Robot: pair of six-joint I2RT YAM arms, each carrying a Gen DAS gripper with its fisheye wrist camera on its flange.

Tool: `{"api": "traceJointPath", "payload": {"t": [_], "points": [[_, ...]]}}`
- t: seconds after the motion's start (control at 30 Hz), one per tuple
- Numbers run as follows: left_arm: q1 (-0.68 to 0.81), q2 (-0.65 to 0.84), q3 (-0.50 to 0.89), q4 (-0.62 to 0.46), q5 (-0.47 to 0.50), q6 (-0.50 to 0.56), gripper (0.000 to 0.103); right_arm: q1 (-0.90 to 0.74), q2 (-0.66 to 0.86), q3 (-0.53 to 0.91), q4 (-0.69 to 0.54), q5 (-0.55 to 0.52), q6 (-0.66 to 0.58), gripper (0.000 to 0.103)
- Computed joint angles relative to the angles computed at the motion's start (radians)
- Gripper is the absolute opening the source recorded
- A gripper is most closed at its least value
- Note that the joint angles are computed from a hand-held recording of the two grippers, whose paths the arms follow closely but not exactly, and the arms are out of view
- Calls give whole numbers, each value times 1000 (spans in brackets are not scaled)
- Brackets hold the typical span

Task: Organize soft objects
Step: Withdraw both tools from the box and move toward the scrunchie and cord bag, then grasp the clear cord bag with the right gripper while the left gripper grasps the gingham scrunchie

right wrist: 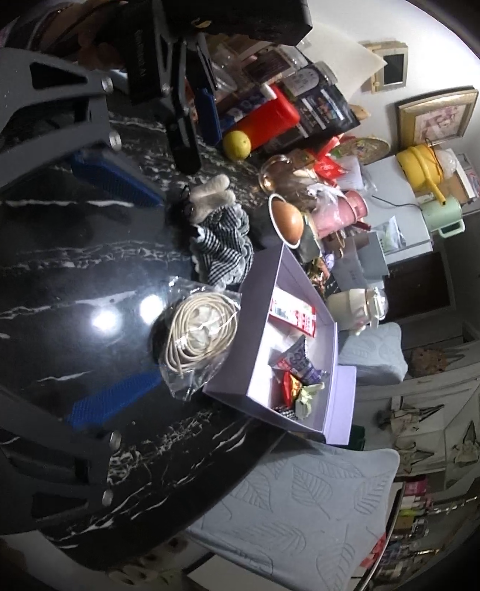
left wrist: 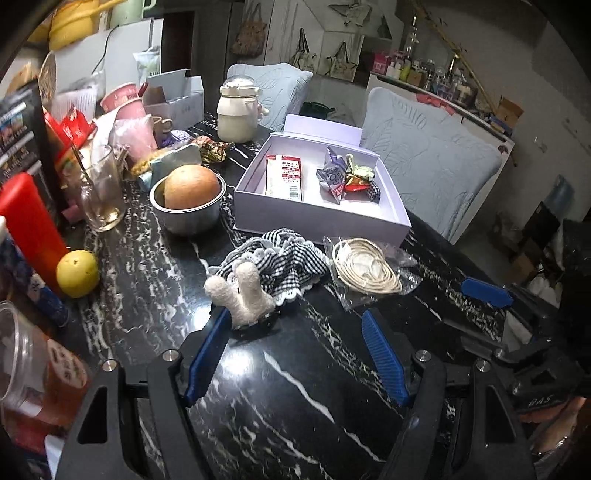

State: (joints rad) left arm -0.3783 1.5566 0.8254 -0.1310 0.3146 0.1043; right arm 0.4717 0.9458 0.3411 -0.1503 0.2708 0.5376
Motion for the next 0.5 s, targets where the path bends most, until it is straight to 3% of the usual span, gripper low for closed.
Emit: {"api": "traceJointPath", "payload": {"t": [0.5], "points": [[-3,329,305,-52,-7,23,73,-316,415,120,236,-256,-257,102]]}}
